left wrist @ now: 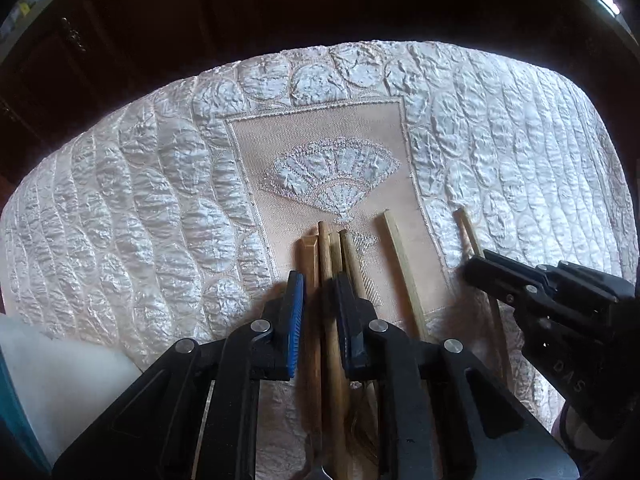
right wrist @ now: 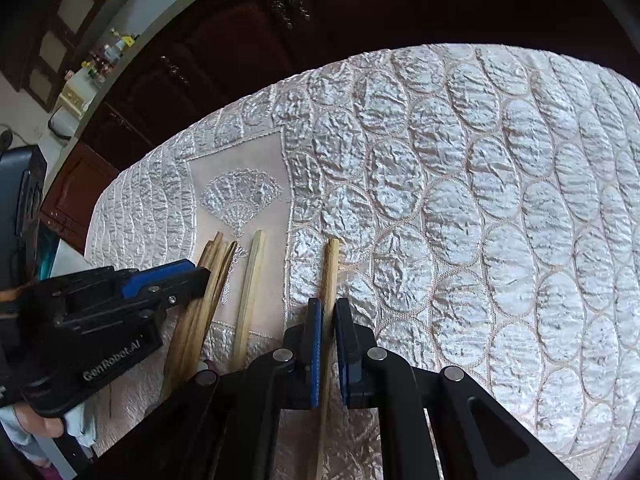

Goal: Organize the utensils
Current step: 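Lift the held chopsticks with both grippers and carry them over the teal-rimmed holder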

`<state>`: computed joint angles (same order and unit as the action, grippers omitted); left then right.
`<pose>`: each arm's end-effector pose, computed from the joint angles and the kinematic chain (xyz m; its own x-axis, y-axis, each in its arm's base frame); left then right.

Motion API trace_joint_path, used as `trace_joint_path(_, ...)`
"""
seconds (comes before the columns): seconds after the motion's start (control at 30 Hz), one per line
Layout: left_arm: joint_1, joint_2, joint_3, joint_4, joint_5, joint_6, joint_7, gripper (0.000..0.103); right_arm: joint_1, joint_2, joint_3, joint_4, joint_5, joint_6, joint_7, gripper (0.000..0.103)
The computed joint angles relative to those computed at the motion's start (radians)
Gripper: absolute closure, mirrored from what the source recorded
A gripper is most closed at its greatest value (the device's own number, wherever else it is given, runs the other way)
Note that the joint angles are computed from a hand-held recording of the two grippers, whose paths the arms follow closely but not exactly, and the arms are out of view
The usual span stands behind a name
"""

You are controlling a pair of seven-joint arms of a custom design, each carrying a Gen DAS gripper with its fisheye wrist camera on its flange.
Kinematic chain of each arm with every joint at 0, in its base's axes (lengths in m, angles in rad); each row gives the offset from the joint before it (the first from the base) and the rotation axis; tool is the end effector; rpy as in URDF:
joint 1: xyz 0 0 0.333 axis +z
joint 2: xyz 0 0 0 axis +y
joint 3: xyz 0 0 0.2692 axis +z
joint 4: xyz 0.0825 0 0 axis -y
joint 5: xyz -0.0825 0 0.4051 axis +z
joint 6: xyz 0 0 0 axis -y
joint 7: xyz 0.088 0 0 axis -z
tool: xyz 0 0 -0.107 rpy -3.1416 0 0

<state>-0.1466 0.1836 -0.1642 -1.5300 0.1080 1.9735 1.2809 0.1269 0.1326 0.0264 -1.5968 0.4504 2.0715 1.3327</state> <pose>0.6281 -0.1865 0.5275 -0.0435 -0.9991 0.0000 -0.9621 0.0419 -0.2694 0.6391 0.1206 0.5403 0.2925 -0.8887 -0.3530 -0.9123 -0.1488 -0.3815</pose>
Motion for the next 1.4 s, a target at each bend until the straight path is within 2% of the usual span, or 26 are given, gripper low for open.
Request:
trace_joint_path(0.03,0.003,-0.009,0.001,-0.008,-0.009,0.010,-0.003,0.099,-0.001,-0.008,0.001,-0.005,0.006,0.003,-0.012,0.097)
trace_joint_path(0.37,0.023,-0.176,-0.001,-0.121,-0.098,0.095,0.030,0.099,0.000,-0.140,-0.019,-0.114,0.083,0.044,-0.064,0.098)
trace_joint_path(0.67,0.029,-0.394,0.006,-0.265,-0.188,0.150,0.033,0.099,0.014,-0.256,-0.056,-0.179,0.199,0.030,-0.119,0.098)
trace_joint_path(0.93,0.030,-0.569,0.029,-0.383,-0.220,0.184,0.050,0.099,0.049,-0.350,-0.066,-0.206,0.203,0.014,-0.172,0.098)
trace_joint_path(1.13,0.039,-0.647,0.048,-0.399,-0.235,0.194,0.048,0.099,0.084,-0.367,-0.067,-0.169,0.210,0.023,-0.199,0.098)
trace_joint_path(1.4,0.076,-0.673,0.070,-0.320,-0.213,0.213,0.056,0.099,0.124,-0.282,-0.045,0.014,0.265,0.036,-0.230,0.098)
